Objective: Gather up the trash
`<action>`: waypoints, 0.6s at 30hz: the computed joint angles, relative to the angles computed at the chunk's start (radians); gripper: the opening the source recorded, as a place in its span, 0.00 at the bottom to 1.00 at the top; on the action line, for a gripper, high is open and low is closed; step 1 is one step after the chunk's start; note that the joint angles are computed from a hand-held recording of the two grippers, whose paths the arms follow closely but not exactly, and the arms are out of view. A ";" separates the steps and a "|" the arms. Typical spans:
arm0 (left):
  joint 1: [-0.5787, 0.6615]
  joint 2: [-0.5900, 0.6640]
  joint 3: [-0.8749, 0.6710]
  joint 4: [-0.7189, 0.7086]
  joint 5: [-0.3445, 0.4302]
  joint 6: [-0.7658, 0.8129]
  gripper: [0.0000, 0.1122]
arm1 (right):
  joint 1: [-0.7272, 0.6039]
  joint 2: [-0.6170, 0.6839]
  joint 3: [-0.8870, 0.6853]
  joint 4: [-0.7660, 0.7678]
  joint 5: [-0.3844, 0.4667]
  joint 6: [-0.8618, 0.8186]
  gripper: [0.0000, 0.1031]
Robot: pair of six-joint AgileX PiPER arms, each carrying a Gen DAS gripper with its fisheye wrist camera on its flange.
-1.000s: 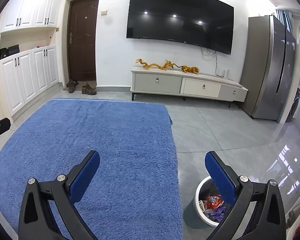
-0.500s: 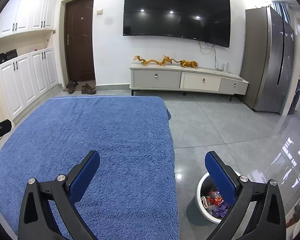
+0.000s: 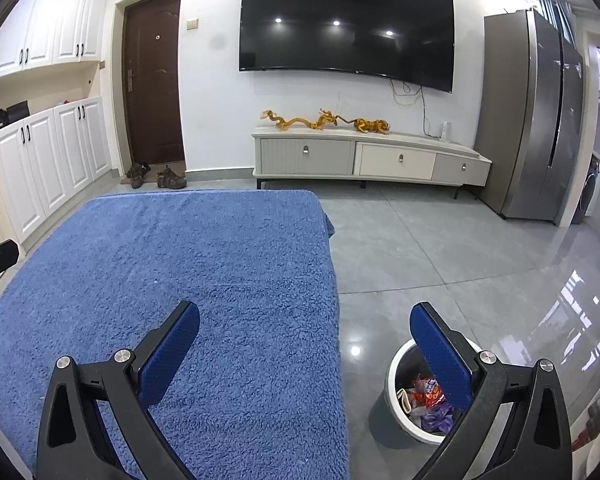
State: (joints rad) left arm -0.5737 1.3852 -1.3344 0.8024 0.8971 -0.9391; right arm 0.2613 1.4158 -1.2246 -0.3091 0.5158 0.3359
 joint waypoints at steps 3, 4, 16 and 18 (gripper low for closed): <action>0.002 -0.007 0.008 -0.004 -0.001 0.000 0.92 | 0.001 0.003 -0.008 -0.008 0.007 0.001 1.00; 0.002 -0.008 0.008 -0.004 0.000 0.000 0.92 | 0.001 0.001 -0.006 -0.013 0.006 0.005 1.00; 0.006 -0.022 0.022 -0.020 -0.007 0.018 0.92 | -0.008 -0.017 0.012 -0.017 0.004 0.007 1.00; 0.006 -0.022 0.024 -0.020 -0.008 0.017 0.92 | -0.011 -0.016 0.013 -0.011 0.003 0.001 1.00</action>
